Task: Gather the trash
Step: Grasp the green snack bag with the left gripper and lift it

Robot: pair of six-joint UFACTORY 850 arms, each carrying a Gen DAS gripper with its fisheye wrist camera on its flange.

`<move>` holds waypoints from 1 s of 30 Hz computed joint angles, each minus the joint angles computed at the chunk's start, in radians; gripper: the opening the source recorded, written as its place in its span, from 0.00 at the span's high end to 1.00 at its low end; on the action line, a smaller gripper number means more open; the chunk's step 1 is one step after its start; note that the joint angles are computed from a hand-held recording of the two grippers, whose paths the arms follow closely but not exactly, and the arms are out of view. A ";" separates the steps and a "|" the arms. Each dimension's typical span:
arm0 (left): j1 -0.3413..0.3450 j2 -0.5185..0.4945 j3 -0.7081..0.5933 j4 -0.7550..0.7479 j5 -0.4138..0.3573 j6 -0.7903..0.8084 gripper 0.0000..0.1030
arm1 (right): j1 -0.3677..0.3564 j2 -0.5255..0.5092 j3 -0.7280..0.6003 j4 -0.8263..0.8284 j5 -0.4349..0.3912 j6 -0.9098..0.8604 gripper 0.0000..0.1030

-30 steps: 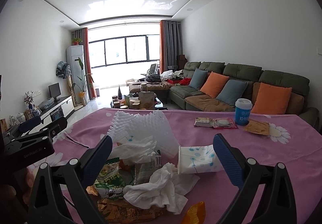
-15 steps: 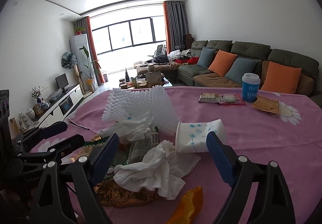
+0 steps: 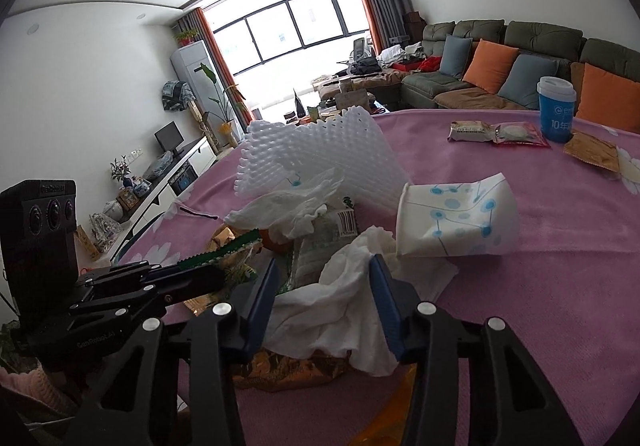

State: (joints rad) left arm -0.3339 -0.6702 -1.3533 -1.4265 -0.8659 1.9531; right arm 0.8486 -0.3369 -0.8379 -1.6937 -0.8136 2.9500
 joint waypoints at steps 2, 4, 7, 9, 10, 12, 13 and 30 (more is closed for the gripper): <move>0.004 0.003 0.004 0.003 0.000 -0.015 0.89 | -0.010 0.007 0.018 -0.046 0.025 0.049 0.72; 0.006 0.006 0.004 0.005 0.001 -0.031 0.93 | -0.012 0.013 0.032 -0.081 0.034 0.087 0.87; 0.012 0.015 0.008 0.009 -0.012 -0.049 0.94 | -0.013 0.030 0.059 -0.118 0.028 0.115 0.92; 0.016 0.023 0.012 0.008 -0.019 -0.050 0.95 | -0.006 0.046 0.074 -0.131 0.009 0.120 0.92; 0.020 0.028 0.017 0.000 -0.018 -0.037 0.95 | -0.003 0.055 0.081 -0.138 -0.002 0.121 0.92; 0.026 0.042 0.021 -0.005 -0.022 -0.030 0.95 | 0.005 0.076 0.099 -0.165 -0.030 0.135 0.93; 0.030 0.046 0.022 -0.010 -0.027 -0.025 0.95 | 0.009 0.084 0.103 -0.169 -0.043 0.133 0.93; 0.213 0.015 -0.135 -0.111 0.021 -0.104 0.95 | -0.109 -0.001 -0.182 -0.571 0.141 0.046 0.93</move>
State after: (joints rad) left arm -0.1206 -0.6555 -1.4880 -1.5371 -0.8449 1.8488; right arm 0.7392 -0.3383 -1.0204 -2.2644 -0.6729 2.9963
